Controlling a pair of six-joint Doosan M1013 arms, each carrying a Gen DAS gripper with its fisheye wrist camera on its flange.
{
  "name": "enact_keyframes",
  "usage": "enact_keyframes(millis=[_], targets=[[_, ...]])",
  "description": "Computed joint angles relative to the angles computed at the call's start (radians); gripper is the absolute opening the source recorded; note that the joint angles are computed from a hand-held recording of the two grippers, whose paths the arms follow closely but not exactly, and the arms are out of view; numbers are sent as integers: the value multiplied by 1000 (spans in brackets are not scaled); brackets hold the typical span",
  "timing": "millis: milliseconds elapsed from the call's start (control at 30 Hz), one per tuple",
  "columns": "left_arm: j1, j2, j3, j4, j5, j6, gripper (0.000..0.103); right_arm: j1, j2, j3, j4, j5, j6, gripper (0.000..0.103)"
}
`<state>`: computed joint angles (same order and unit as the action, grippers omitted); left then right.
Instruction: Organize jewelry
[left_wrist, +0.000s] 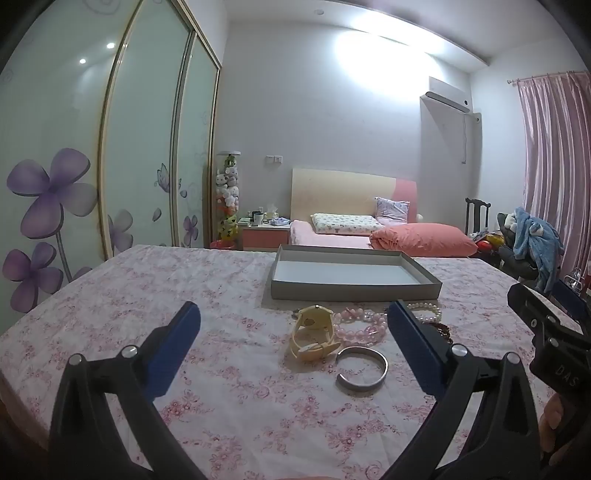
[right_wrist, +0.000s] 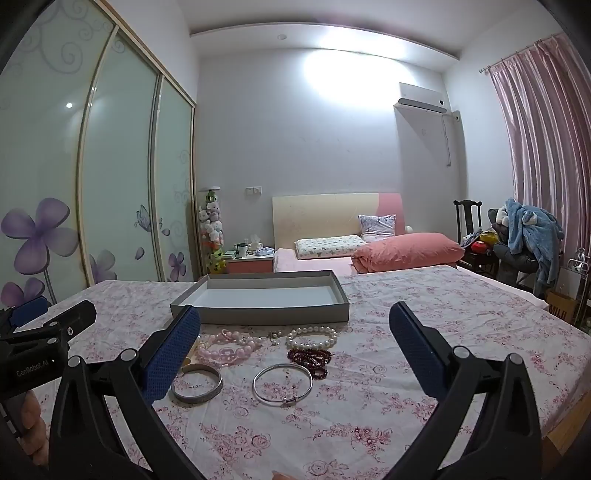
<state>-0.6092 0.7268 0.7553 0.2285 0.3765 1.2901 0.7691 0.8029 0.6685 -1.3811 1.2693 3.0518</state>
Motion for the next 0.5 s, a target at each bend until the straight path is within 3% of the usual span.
enact_keyframes(millis=[500], targets=[[0, 0, 0, 3, 2, -2, 99, 0, 0, 2, 0, 0, 2, 101]])
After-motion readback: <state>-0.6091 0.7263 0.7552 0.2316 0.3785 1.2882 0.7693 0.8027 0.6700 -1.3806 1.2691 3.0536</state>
